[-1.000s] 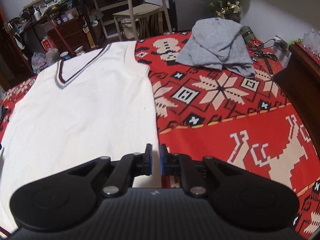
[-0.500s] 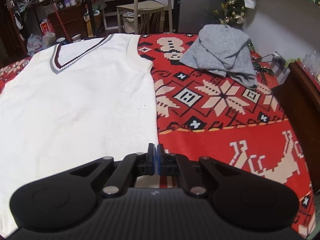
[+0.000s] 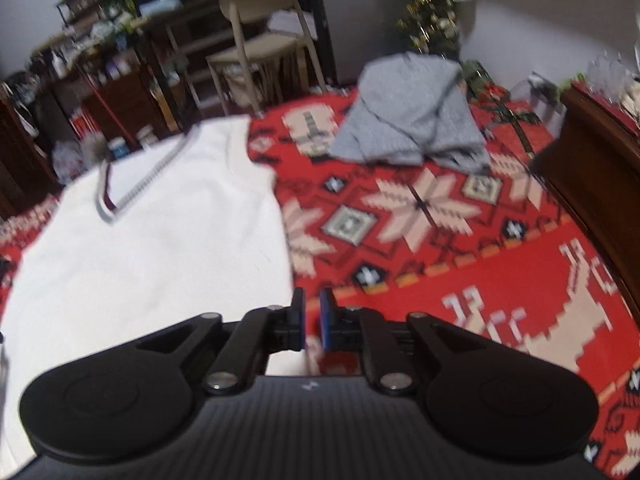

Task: Fold clothes

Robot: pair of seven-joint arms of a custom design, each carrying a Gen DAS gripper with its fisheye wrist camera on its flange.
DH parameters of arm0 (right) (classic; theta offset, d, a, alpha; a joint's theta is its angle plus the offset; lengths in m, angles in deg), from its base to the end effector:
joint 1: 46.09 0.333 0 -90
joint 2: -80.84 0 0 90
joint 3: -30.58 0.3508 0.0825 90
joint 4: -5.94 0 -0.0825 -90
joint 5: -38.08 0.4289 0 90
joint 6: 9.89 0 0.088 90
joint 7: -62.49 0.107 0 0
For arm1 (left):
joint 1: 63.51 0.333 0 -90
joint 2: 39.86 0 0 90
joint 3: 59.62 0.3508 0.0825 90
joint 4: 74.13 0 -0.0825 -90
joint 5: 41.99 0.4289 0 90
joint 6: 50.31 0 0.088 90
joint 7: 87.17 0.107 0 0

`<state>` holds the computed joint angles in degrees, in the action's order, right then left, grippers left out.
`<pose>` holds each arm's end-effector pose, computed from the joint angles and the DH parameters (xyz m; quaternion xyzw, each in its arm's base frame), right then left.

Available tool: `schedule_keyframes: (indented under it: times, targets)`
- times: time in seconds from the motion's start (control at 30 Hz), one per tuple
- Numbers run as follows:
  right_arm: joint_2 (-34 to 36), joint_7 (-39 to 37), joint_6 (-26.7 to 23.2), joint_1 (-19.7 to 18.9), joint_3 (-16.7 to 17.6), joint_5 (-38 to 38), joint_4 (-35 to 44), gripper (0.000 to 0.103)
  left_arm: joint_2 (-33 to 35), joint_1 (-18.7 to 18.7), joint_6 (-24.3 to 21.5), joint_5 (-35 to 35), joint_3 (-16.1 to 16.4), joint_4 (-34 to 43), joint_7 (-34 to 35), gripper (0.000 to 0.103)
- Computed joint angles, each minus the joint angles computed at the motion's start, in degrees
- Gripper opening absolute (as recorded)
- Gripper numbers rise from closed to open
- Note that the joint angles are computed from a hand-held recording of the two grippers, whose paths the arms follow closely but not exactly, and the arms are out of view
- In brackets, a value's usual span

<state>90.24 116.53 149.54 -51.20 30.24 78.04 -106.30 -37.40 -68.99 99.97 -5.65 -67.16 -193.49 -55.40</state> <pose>0.6710 -0.0927 0.4714 -0.6413 0.6701 -0.1883 0.3228 0.6122 -0.1549 0.4682 -0.7668 0.5580 -0.1964 0.2492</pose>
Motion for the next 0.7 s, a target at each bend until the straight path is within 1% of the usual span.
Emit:
schedule_keyframes:
  times: [0.03,0.07,0.1,0.2,0.27,0.37,0.43,0.5,0.6,0.63,0.67,0.7]
  targets:
    - [0.3,-1.6,0.8,-0.2,0.6,1.8,0.5,0.018,0.2,0.3,1.2,-1.0,0.2,0.1,0.4,0.024]
    - [1.2,-2.7,1.7,-0.2,1.0,2.8,1.2,0.024,0.7,0.6,2.0,-1.3,0.5,0.5,0.2,0.024]
    - [2.1,-3.7,2.6,-0.3,1.5,3.8,2.1,0.027,1.3,0.8,3.0,-1.2,0.8,0.8,-0.6,0.024]
    - [4.8,-5.0,3.8,-0.6,2.8,5.0,4.2,0.027,3.7,1.0,5.8,-1.1,1.7,2.6,-1.5,0.025]
    - [6.6,-5.5,3.7,-0.6,3.2,3.2,5.8,0.027,5.4,0.7,6.9,-0.5,2.4,4.2,-1.7,0.025]
    - [9.4,-6.8,4.5,-0.9,4.5,1.1,8.3,0.025,7.9,-0.2,7.8,0.9,3.5,6.9,-1.6,0.025]
    - [11.1,-7.0,4.6,-1.6,5.4,0.5,10.1,0.022,9.1,-1.1,7.4,2.0,4.1,8.2,-1.1,0.025]
    - [12.6,-6.5,4.7,-1.9,6.0,-0.3,11.8,0.022,9.9,-2.3,7.0,4.8,5.1,9.2,-1.5,0.025]
    - [14.4,-7.2,6.2,-3.1,7.8,-0.3,13.5,0.022,10.5,-2.9,7.4,6.8,5.8,9.7,-2.7,0.025]
    - [14.7,-7.3,6.6,-3.3,8.2,-0.5,13.7,0.018,10.6,-3.0,7.9,7.2,6.1,9.7,-3.3,0.025]
    - [14.9,-7.6,7.0,-3.5,8.7,-0.8,13.8,0.014,10.6,-3.1,8.6,7.7,6.3,9.5,-4.0,0.017]
    - [14.9,-7.8,7.5,-3.5,9.0,-1.3,13.7,0.007,10.6,-3.3,8.8,8.4,6.5,9.4,-4.7,0.009]
